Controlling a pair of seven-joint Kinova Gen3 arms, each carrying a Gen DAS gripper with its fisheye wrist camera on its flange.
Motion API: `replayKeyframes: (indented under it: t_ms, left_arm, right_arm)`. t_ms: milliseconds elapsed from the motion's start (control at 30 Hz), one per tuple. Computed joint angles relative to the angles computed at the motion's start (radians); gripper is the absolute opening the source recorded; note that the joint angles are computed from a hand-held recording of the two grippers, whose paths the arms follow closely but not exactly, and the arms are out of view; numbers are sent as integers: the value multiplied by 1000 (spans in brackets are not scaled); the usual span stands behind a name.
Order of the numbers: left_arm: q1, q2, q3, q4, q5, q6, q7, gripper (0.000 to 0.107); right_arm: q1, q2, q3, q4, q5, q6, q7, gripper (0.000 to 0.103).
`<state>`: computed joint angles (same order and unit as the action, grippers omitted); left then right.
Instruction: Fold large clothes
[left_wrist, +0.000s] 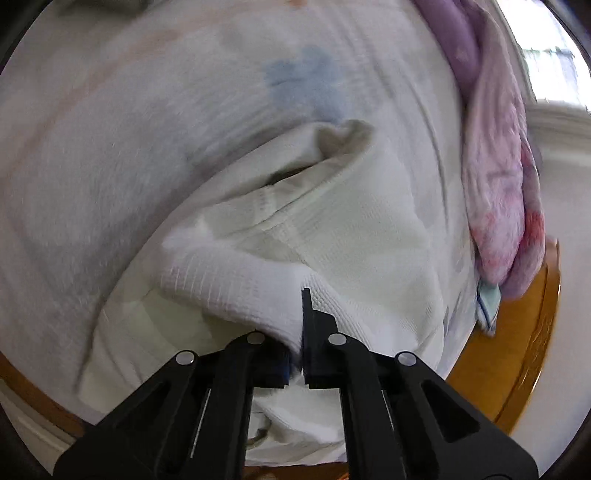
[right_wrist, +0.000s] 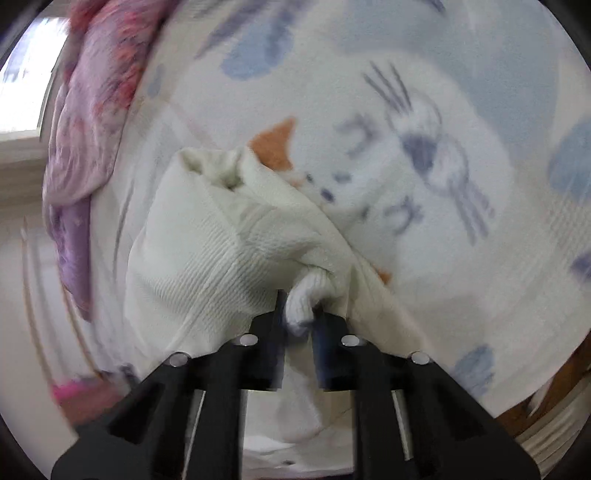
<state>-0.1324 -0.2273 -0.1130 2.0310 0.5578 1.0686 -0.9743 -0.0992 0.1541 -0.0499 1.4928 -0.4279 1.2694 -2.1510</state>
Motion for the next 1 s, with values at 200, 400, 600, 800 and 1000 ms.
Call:
replayKeyframes:
  t_ms: [200, 400, 600, 800, 1000]
  left_arm:
    - [-22, -89, -96, -54, 18, 161, -144, 4]
    - [-48, -138, -95, 15, -37, 231, -151, 4]
    - [-103, -159, -109, 166, -39, 222, -62, 12]
    - [-58, -186, -21, 114, -15, 245, -6, 46]
    - [52, -114, 102, 62, -3, 225, 144, 73]
  right_arm:
    - [61, -126, -4, -9, -26, 51, 48, 10]
    - [62, -209, 15, 138, -21, 54, 9, 10]
    - [77, -254, 23, 288, -50, -22, -124, 19]
    - [41, -277, -51, 243, -53, 58, -284, 60]
    - [-163, -281, 43, 381, -269, -58, -402, 60]
